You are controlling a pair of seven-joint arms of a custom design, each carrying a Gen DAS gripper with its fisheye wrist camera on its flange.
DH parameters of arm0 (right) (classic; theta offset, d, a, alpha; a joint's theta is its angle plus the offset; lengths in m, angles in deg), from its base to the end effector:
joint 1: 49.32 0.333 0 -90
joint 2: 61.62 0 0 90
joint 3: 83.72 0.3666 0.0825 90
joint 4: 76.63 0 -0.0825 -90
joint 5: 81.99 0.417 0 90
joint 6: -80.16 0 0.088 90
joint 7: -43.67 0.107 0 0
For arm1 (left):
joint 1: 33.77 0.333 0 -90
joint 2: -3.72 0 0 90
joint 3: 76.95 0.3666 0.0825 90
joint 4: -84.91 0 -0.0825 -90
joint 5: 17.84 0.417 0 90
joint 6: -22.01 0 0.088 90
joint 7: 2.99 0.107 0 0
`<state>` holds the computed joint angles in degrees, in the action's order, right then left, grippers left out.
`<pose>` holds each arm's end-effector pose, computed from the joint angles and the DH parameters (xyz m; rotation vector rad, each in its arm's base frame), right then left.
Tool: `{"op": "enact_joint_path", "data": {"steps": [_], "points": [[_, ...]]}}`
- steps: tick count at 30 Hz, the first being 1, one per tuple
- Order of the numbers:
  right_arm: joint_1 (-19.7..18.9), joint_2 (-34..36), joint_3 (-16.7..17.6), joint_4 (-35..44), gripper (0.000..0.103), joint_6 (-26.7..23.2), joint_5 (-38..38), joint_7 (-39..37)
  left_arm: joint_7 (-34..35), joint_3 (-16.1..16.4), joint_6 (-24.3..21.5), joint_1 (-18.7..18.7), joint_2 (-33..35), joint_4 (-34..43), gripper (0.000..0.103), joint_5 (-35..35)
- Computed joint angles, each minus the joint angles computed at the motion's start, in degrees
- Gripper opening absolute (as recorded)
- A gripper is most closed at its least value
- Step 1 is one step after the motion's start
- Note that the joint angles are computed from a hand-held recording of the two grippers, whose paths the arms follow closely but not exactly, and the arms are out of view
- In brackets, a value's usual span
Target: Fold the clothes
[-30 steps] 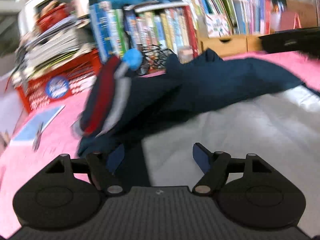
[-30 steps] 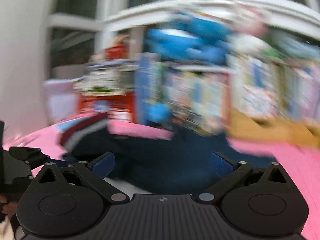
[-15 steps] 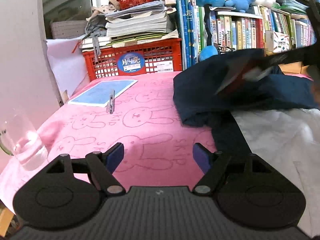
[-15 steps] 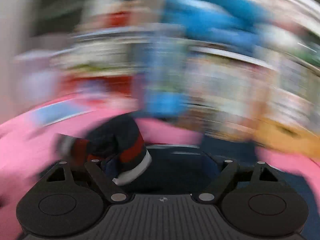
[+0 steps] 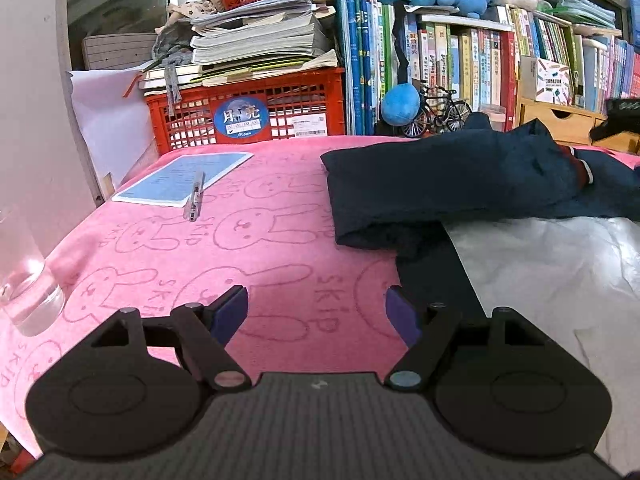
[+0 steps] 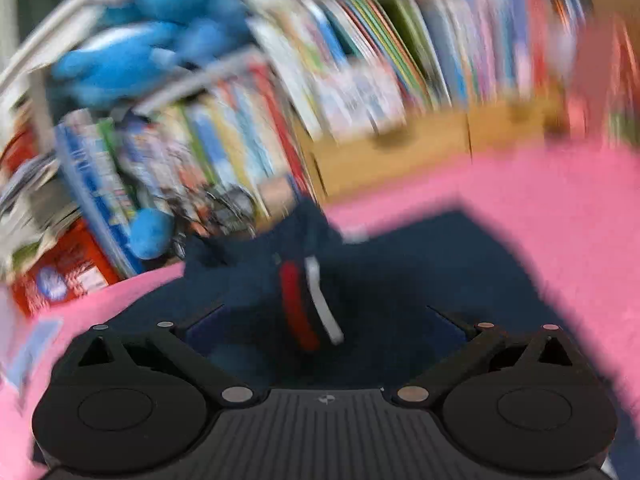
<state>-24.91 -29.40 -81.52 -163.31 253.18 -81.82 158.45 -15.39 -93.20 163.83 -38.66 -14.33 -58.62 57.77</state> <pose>0.7263 0.3550 0.4787 -1.5793 1.5592 -0.3547 0.4332 -0.1746 0.4463 -1.8240 1.2026 -0.5473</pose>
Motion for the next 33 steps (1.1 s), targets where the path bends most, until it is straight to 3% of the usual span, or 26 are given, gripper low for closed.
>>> {"op": "enact_joint_path", "data": {"steps": [3, 5, 7, 8, 10, 11, 14, 19, 24, 29, 31, 33], "points": [[2.1, 4.7, -2.9, 5.6, 0.103, -3.7, -0.2, 5.1, 1.3, 0.0, -0.4, -0.1, 0.6, 0.7, 0.076, -0.8], [-0.5, 7.8, 1.3, 8.7, 0.103, -2.7, 0.4, 1.0, 2.1, 0.0, -0.7, -0.2, 1.1, 1.3, 0.076, -1.3], [-3.0, 10.1, 5.9, 11.3, 0.079, -2.2, 0.2, -5.6, 2.4, 0.0, -1.0, -0.2, 1.9, 2.3, 0.076, -1.4], [-3.8, 10.6, 7.3, 12.3, 0.052, -3.1, 0.7, -7.8, 2.5, 0.1, -1.1, -0.2, 2.4, 2.8, 0.076, -1.3], [-6.0, 10.0, 10.3, 11.5, 0.044, -3.2, 3.5, -11.0, 2.5, 0.1, -1.6, -0.2, 3.3, 3.9, 0.076, -0.8], [-8.0, 9.6, 12.9, 10.6, 0.033, -2.3, 5.2, -13.5, 2.5, 0.0, -1.9, -0.3, 3.9, 4.6, 0.077, -0.3], [-8.7, 6.4, 11.9, 6.5, 0.031, 2.1, 7.3, -15.4, 2.1, 0.1, -2.8, -0.7, 5.8, 6.8, 0.078, 1.4], [-7.7, 0.2, 5.7, -2.4, 0.031, 10.0, 7.2, -13.9, 2.1, 1.0, -4.1, -2.0, 10.8, 11.4, 0.080, 3.9], [-13.2, 0.0, 9.5, -4.4, 0.034, 6.9, 6.9, -15.2, 5.8, 2.4, -8.2, -4.2, 16.4, 16.2, 0.081, 2.1], [-13.5, 2.8, 9.8, -2.9, 0.040, 6.1, 7.7, -16.0, 9.3, 4.0, -9.9, -5.5, 18.6, 17.6, 0.085, -0.4], [-12.0, 3.2, 8.1, -2.6, 0.044, 6.1, 6.5, -16.7, 10.5, 4.2, -11.2, -5.9, 18.6, 17.8, 0.086, -1.1], [-12.7, 2.4, 8.8, -3.2, 0.055, 5.2, 5.9, -18.4, 11.9, 4.2, -12.5, -6.4, 18.2, 17.9, 0.086, -2.1]]}}
